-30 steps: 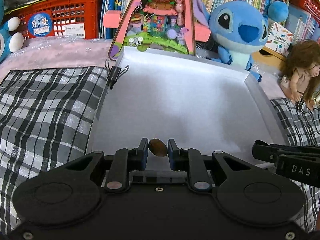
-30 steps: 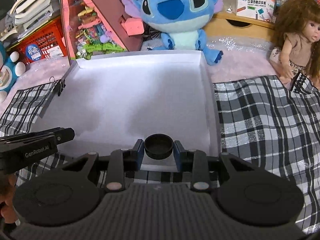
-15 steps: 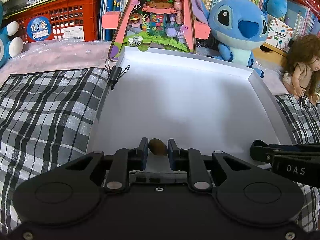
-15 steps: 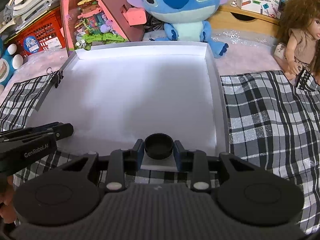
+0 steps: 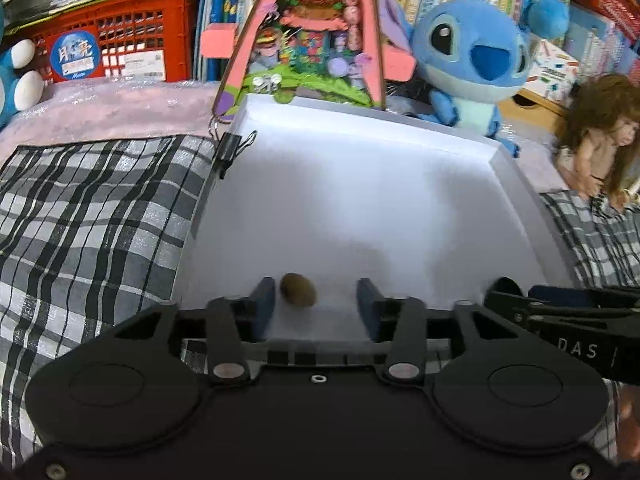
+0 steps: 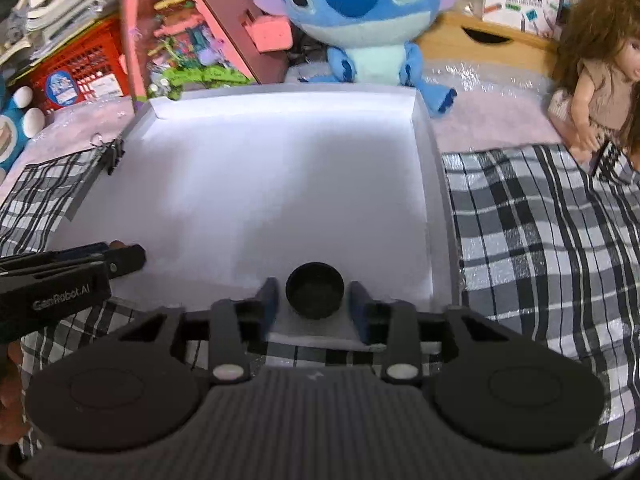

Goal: Organize rigid objects
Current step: 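Open the left gripper dropping the egg while the right gripper releases the cup, then move both grippers back from the tray toward the remaining objects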

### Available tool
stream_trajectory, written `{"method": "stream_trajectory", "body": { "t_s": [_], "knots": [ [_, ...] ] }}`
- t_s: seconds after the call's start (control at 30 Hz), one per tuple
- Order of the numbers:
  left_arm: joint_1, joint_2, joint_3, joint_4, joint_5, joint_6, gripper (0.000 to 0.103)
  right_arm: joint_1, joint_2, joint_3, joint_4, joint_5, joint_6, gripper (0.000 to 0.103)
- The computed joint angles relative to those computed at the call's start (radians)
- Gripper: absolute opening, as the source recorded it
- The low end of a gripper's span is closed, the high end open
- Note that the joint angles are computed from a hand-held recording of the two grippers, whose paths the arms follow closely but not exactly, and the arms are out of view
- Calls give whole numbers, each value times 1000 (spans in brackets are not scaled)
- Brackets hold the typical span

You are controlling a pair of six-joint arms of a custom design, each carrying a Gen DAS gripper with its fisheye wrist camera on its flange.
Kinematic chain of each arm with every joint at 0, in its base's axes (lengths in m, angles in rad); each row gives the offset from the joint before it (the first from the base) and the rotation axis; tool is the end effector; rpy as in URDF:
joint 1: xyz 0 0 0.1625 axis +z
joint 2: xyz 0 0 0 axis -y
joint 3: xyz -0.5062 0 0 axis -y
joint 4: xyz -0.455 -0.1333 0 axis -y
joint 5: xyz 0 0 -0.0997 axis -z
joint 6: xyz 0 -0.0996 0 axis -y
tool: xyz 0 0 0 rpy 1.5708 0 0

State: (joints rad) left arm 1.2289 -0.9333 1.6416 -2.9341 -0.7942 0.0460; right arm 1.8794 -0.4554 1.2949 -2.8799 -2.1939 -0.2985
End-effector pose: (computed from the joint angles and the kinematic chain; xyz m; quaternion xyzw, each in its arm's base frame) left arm -0.0665 -0.7928 0.2777 0.0494 0.8834 -0.3473 0.3107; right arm 0.3401 -0.8194 0.0195 0.2087 -0.9047 0.2230 0.2970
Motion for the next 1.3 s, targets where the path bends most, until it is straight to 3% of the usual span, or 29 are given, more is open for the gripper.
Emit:
{"method": "stream_trajectory", "body": {
  "t_s": [0.27, 0.7, 1.07, 1.3],
  "knots": [
    [-36, -45, 93, -154, 16, 126, 82, -7, -51, 89, -121, 64, -47, 82],
    [-89, -138, 280, -337, -13, 219, 87, -13, -159, 281, -308, 200, -109, 93],
    [-117, -193, 428, -447, -24, 212, 88, -24, -226, 426, -424, 267, -140, 98],
    [-134, -211, 506, -529, -18, 215, 88, -25, -241, 509, -521, 296, -212, 102]
  ]
}}
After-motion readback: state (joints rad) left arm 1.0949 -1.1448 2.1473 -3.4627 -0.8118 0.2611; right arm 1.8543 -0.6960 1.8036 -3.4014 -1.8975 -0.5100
